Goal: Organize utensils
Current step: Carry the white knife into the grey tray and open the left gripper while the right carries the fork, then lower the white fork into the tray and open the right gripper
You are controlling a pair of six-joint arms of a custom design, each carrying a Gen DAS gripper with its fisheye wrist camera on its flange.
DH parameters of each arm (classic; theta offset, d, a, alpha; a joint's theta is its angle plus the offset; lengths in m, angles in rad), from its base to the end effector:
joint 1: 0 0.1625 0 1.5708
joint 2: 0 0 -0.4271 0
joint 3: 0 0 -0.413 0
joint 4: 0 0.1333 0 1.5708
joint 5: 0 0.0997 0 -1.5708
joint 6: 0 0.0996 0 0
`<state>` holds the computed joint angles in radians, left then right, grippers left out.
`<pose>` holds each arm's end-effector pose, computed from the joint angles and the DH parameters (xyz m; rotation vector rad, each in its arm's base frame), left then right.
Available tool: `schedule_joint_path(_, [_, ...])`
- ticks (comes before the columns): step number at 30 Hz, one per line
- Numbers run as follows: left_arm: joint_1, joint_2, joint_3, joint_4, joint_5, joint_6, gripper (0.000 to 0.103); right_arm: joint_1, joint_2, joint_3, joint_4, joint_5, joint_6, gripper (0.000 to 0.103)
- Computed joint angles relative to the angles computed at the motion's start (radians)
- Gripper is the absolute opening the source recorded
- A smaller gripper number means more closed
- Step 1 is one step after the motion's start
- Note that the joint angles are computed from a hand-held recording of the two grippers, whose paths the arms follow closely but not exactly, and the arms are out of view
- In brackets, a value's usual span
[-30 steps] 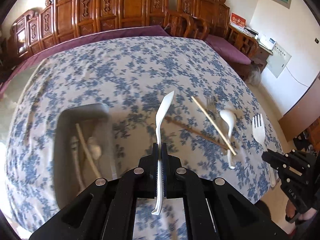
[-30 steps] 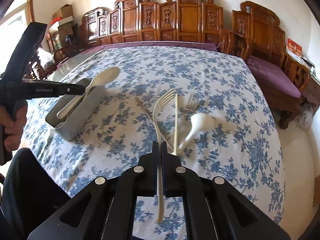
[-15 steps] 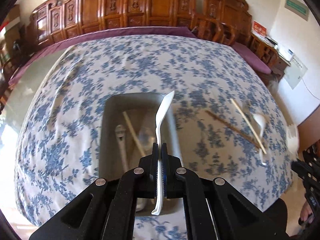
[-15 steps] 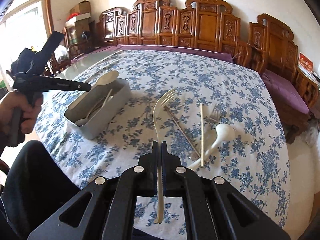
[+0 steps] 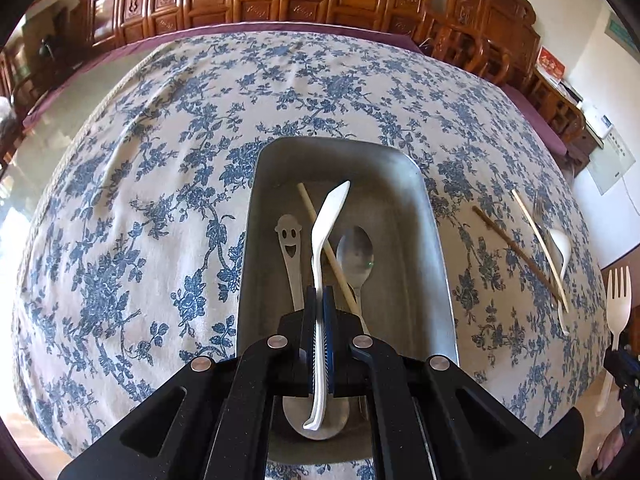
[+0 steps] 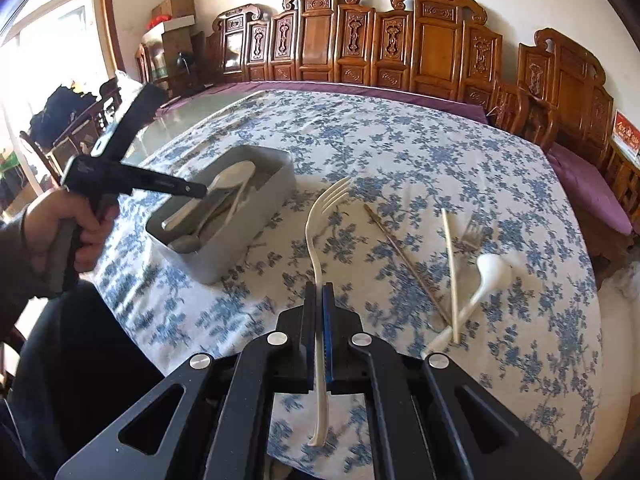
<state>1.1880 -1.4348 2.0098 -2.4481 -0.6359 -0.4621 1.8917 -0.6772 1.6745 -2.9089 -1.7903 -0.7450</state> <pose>0.0048 -0.5596 0.3343 -0.2661 2.2760 -0.7902 0.3215 -0.6133 0.0249 1.3909 -2.4635 0.4102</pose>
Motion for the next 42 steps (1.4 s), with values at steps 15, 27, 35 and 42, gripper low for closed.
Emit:
schedule_joint_path(15, [-0.039,-0.119,0.049,0.005,0.031,0.071,0.003,0.082,0.136,-0.141,0.07,0.036,0.057,0.004])
schedule_joint_path(27, [-0.063,-0.265,0.095,0.061,0.099,0.093,0.003,0.144,0.306,-0.341,0.172,0.018,0.132,0.004])
schedule_joint_path(35, [-0.052,-0.296,0.102,0.069,0.109,0.096,0.003,0.149,0.416,-0.492,0.267,-0.015,0.241,0.004])
schedule_joint_path(42, [-0.054,-0.29,0.105,0.06,0.11,0.112,0.004,0.148,0.463,-0.554,0.328,0.004,0.294,0.004])
